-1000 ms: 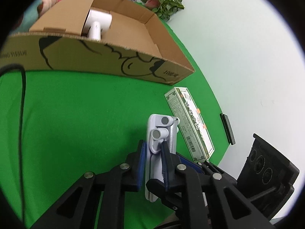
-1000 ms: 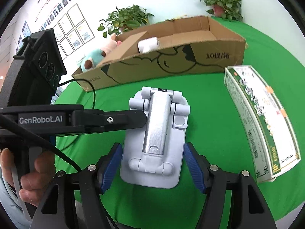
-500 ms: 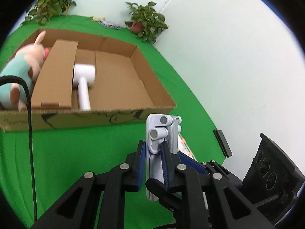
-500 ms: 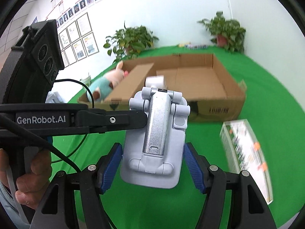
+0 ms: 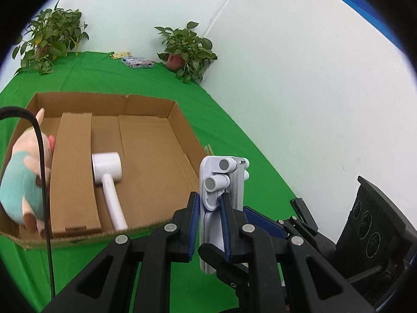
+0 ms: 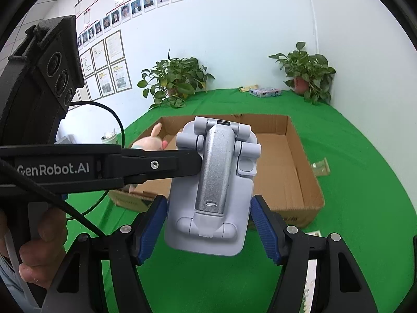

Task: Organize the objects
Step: 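Lift the white stand with the left gripper and carry it over the box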

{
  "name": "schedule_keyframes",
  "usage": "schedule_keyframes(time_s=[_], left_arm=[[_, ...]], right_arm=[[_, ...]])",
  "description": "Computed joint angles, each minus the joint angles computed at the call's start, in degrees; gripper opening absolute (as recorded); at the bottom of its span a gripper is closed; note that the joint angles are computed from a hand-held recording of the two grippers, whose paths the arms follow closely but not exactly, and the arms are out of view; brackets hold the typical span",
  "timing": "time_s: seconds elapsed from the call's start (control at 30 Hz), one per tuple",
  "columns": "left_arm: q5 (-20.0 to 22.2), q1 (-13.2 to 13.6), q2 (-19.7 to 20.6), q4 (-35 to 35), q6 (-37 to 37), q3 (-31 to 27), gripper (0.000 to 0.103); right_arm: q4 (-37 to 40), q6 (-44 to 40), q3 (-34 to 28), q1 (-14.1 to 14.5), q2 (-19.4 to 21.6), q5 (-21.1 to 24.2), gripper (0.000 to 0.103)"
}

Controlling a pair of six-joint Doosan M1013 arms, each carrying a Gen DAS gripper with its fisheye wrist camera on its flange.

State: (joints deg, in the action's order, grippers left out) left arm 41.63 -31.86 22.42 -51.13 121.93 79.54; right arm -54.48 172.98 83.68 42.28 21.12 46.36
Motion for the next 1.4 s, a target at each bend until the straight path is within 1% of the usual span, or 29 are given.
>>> schedule_keyframes(time_s=[0.17,0.4,0.6,0.67,0.77,0.87,1.07,1.1,1.13,1.17,1.23,1.4], left_arm=[[0.8,0.3,2.0,2.6,-3.6,-3.6,0.015],[3.1,0.6,5.0,7.0,-9.4,-8.0,0.015],[5.5,0.6,7.9,11.7,-15.8,-11.2,0.015],[6.6,0.5,9.0,14.3,-19.0,-12.3,0.015],[8.5,0.5,10.7,16.3,-22.0,-14.0,0.015],[11.0,0.7,12.6,17.1,-23.5,-15.7,0.015],[14.4,0.6,15.2,19.6,-26.9,-18.3,0.014],[14.9,0.5,15.5,20.4,-27.5,-18.7,0.014],[15.7,0.1,15.8,22.5,-28.6,-19.2,0.014],[15.4,-0.1,15.9,24.6,-30.1,-19.2,0.015],[15.6,0.1,16.1,24.5,-30.9,-19.2,0.015],[16.0,0.5,15.9,24.1,-31.0,-18.7,0.015]], right_arm=[[3.5,-5.2,-2.5,-2.3,0.5,-1.1,0.064],[11.9,-13.3,-5.5,-5.7,2.1,-4.3,0.064],[20.3,-19.8,-7.1,-8.5,4.2,-6.5,0.064],[24.2,-22.4,-7.3,-9.6,4.9,-7.7,0.064],[31.3,-27.3,-7.6,-11.2,6.0,-9.3,0.064],[36.5,-31.7,-8.1,-12.4,7.3,-9.4,0.064],[44.6,-36.7,-8.5,-14.1,9.2,-8.8,0.064],[45.6,-37.2,-8.6,-14.3,9.5,-8.6,0.063],[46.7,-38.0,-8.7,-14.5,9.7,-8.5,0.042],[49.6,-40.9,-9.0,-14.8,10.1,-8.3,0.039],[49.2,-40.6,-9.2,-14.7,10.5,-8.1,0.036],[48.3,-40.4,-9.8,-14.4,11.0,-7.7,0.035]])
